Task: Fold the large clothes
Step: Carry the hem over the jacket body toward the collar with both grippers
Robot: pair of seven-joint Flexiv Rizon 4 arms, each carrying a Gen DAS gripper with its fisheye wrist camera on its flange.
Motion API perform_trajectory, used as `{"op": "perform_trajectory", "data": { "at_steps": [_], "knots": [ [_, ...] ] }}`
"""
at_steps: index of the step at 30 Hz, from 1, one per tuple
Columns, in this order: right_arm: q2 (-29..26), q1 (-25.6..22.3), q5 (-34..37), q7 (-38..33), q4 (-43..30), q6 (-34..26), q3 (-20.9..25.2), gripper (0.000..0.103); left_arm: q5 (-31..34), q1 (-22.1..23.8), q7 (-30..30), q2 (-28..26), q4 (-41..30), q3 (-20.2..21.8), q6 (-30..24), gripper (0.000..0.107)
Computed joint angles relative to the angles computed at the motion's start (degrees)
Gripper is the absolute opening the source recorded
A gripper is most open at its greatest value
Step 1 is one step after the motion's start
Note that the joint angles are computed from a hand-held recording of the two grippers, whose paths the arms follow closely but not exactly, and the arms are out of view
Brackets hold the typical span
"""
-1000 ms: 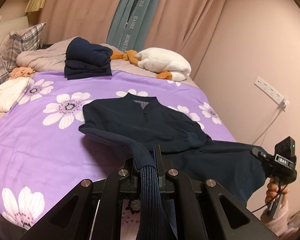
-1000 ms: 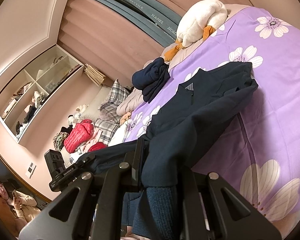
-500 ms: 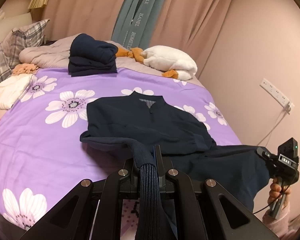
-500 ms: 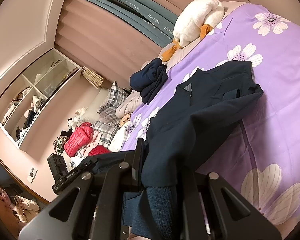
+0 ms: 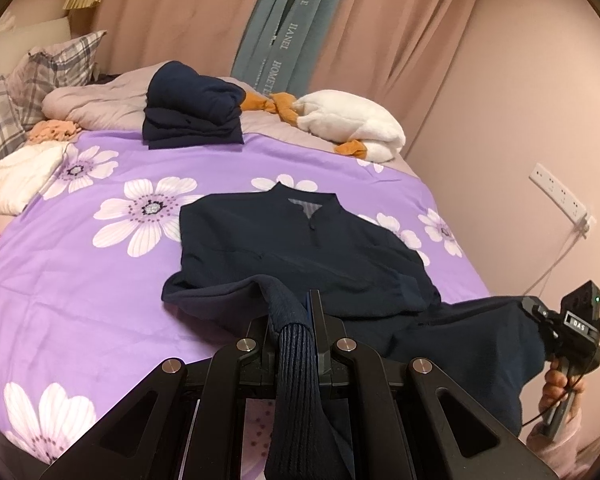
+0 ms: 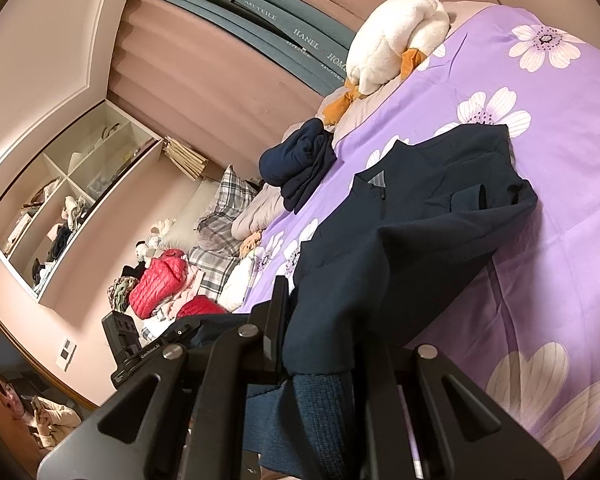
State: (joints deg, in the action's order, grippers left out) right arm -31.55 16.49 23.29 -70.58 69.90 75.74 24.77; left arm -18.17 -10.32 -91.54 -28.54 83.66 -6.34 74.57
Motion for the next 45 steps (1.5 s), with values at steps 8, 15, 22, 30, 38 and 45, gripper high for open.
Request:
{"op": "perform_trajectory", "data": {
  "at_steps": [8, 15, 22, 30, 38, 45],
  "knots": [
    [-2.10, 0.62, -0.49, 1.65, -3.03, 0.58, -0.58, 0.012, -1.65, 1.25, -0.53, -2.00, -3.24, -0.36, -1.71, 0.006],
    [-4.98, 0.88, -1.84, 2.73, -7.33, 0.66, -0.89, 0.012, -1.73, 1.92, -1.89, -4.83, -8.45, 0.18, -4.73, 0.006],
    [-7.87, 1.05, -3.47, 5.11, -11.84, -0.31, -2.28, 0.012, -1.89, 2.75, -3.96, -7.86, -13.52, 0.50, -7.41, 0.006],
    [-12.88, 2.15, -5.79, 7.94, -20.22, -4.57, -4.55, 0.012, -2.21, 3.45, -5.73, -12.07, -20.45, 0.39, -11.04, 0.006],
    [-17.87, 3.26, -7.37, 11.01, -29.00, -9.26, -7.15, 0.012, -1.53, 3.65, -8.68, -16.58, -28.18, 1.10, -15.22, 0.006],
    [-21.94, 3.54, -8.04, 13.70, -35.53, -12.26, -9.23, 0.012, -0.69, 3.89, -10.52, -21.22, -35.61, 1.19, -18.40, 0.006]
  ]
}}
